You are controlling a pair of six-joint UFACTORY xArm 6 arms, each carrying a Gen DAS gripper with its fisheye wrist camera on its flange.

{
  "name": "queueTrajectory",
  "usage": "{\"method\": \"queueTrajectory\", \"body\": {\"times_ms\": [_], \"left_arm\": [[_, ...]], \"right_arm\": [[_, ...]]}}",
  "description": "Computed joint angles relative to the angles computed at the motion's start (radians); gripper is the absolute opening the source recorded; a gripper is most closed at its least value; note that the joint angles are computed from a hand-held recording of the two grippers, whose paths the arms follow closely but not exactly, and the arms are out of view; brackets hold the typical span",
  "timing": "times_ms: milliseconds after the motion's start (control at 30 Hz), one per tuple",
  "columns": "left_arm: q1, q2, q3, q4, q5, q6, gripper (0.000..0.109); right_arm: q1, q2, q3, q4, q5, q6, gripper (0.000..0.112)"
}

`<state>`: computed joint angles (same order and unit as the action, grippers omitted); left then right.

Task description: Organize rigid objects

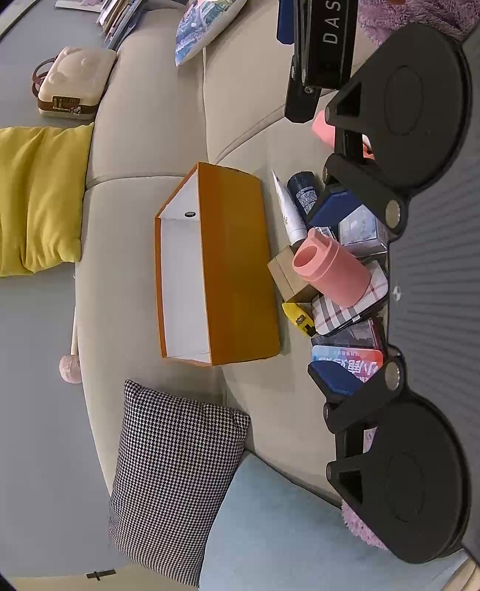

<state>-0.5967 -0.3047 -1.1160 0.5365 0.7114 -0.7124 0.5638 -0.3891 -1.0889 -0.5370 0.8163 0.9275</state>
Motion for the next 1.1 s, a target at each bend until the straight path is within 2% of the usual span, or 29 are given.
{"method": "queueTrajectory", "body": {"times_ms": [833, 933, 1100], "left_arm": [[0.008, -0.010, 0.016, -0.020, -0.010, 0.009, 0.096], [0.022, -0.008, 0.024, -0.088, -0.024, 0.061, 0.095], [0.066, 0.010, 0.036, -0.305, -0.042, 0.212, 0.080]], "right_arm": [[0.002, 0.001, 0.004, 0.012, 0.001, -0.008, 0.102], [-0.001, 0.005, 0.010, 0.028, -0.007, -0.010, 0.101], [-0.010, 0.028, 0.013, 0.085, -0.019, -0.041, 0.100]]}}
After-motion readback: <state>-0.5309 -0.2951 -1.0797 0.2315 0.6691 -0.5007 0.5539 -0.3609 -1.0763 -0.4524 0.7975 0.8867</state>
